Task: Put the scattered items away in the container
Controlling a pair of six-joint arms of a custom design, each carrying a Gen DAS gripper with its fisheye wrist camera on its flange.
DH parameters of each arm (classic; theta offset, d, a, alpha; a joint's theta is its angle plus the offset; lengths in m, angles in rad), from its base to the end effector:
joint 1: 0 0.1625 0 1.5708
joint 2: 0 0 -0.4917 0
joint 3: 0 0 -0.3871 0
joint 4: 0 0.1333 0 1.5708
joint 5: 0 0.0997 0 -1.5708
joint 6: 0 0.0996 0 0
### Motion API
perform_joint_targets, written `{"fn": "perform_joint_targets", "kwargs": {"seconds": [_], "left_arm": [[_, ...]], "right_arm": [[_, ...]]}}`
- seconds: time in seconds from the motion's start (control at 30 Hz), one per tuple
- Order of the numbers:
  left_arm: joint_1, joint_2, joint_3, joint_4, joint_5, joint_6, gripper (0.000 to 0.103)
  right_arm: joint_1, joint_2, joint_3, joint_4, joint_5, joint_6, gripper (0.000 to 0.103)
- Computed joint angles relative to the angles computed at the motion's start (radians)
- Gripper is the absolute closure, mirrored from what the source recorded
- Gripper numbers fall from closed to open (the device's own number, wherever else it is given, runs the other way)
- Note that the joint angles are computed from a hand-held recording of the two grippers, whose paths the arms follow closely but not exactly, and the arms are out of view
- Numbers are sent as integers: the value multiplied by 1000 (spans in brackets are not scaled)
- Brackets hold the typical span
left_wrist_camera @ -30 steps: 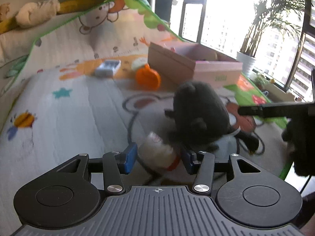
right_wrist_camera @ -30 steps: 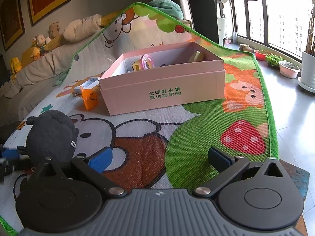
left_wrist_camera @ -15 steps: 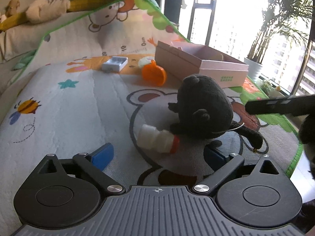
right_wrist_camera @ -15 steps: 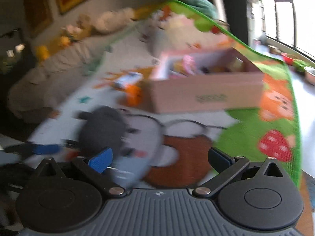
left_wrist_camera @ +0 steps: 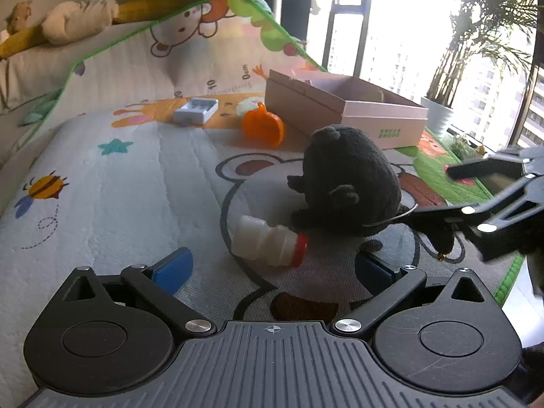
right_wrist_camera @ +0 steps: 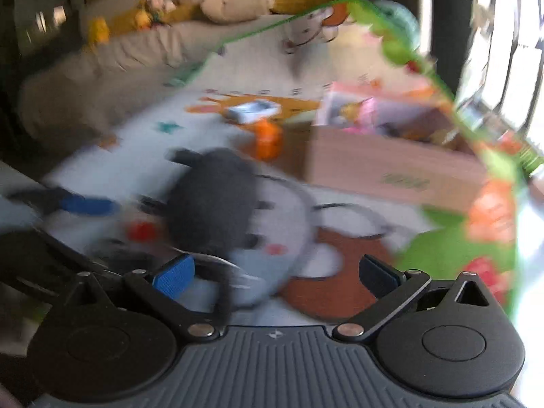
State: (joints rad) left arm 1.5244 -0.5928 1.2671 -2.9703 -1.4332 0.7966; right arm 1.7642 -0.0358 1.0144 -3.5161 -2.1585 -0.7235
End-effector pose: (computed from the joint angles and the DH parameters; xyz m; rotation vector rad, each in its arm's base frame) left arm 0.1074 -0.8561 0.1878 1.0103 2.4208 -0.8595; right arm 0.2366 -0.8018 -0.1061 0.6544 -2.1087 0.9317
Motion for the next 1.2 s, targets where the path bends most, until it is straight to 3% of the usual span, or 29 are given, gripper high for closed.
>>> {"fn": "perform_joint_targets", "kwargs": {"seconds": [0.07, 0.13, 0.4, 0.53, 0.6, 0.73, 0.83, 0.93, 0.97, 1.0, 1.07, 1.2], "left_arm": [[0, 0, -1, 1, -1, -2, 0], [0, -1, 0, 1, -2, -4, 0], [2, -2, -6, 15, -8, -15, 0], [0, -14, -20, 61, 5, -64, 0], [-6, -19, -14, 35, 37, -64, 0], [-18, -18, -2, -47, 124, -26, 0], [-12, -24, 2, -32, 112, -20, 0], [-4, -37, 19, -14, 62, -9, 0], [-3, -40, 24, -10, 49, -4, 0], [-3, -41, 26, -5, 40, 2, 0], [-5, -39, 24, 5, 27, 18, 0], [-8, -21, 3, 21, 25, 37, 0]], "right_arm": [[8, 62, -106, -89, -92, -113, 0], [13, 94, -171, -134, -131, -150, 0], [12, -1, 7, -133, 46, -19, 0], [13, -35, 47, -45, 86, 120, 0], [11, -43, 38, 42, 92, 228, 0], [1, -43, -16, 217, 133, 437, 0], [2, 0, -100, 266, 142, 535, 0], [11, 67, -213, 293, 103, 496, 0], [15, 91, -251, 292, 81, 457, 5], [18, 110, -278, 280, 63, 406, 19], [15, 99, -255, 265, 76, 357, 22], [4, 29, -120, 164, 69, 350, 23]]}}
